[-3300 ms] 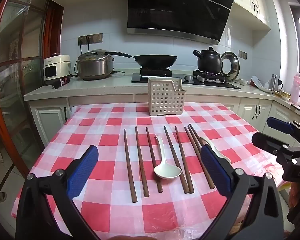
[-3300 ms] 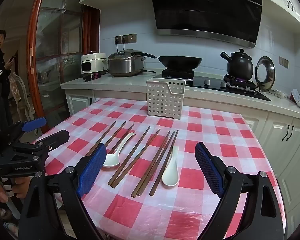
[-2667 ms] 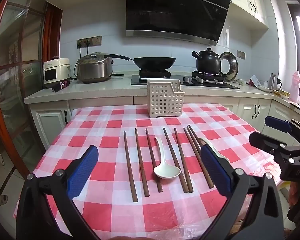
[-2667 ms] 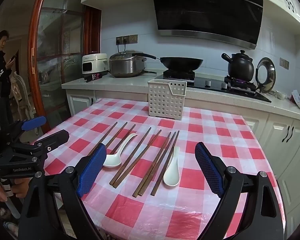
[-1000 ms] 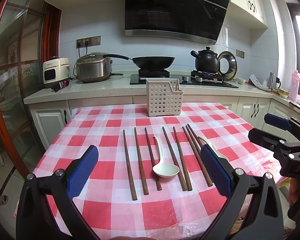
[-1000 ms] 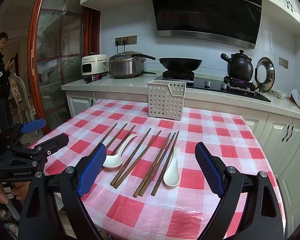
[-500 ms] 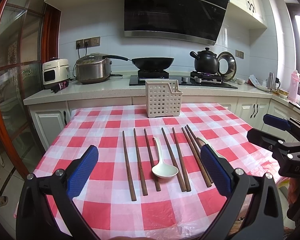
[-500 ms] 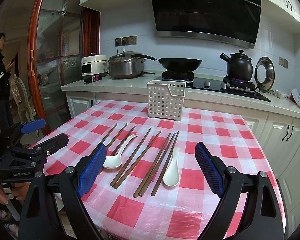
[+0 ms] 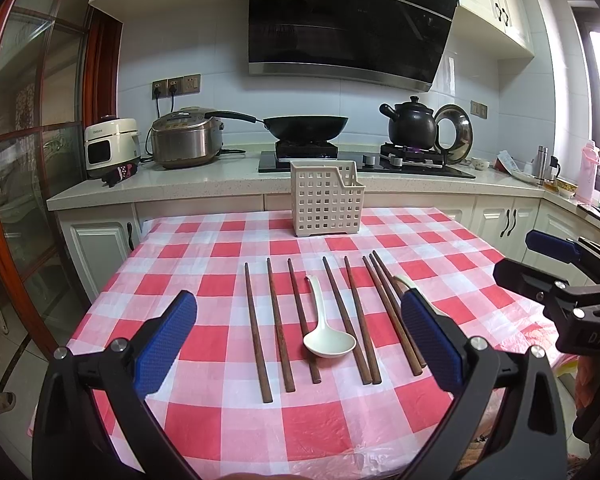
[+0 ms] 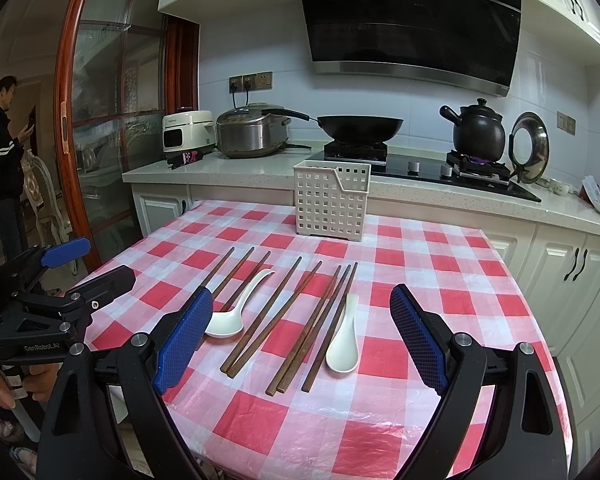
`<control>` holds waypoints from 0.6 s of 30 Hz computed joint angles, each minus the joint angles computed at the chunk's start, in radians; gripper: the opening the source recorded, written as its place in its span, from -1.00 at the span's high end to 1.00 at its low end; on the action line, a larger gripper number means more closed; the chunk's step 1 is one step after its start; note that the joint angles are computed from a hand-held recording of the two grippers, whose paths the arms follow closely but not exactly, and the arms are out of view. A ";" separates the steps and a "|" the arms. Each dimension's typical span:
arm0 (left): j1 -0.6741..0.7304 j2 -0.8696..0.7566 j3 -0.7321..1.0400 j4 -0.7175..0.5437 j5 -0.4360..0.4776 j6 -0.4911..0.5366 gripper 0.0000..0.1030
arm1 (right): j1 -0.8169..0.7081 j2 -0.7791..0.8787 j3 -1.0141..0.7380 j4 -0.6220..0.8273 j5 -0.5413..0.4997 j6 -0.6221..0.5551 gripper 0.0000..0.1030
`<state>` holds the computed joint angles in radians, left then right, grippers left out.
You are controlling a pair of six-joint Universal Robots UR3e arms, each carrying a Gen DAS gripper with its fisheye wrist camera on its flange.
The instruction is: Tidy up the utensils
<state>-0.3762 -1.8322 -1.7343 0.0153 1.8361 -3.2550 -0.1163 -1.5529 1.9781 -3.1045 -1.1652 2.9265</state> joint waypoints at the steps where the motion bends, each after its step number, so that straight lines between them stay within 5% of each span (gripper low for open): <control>1: 0.000 0.000 0.001 -0.001 0.001 -0.001 -0.92 | 0.000 0.000 0.000 0.000 0.000 0.000 -0.65; 18: 0.019 -0.001 0.010 -0.036 0.003 -0.018 -0.92 | 0.000 0.014 0.003 0.006 -0.011 0.021 -0.65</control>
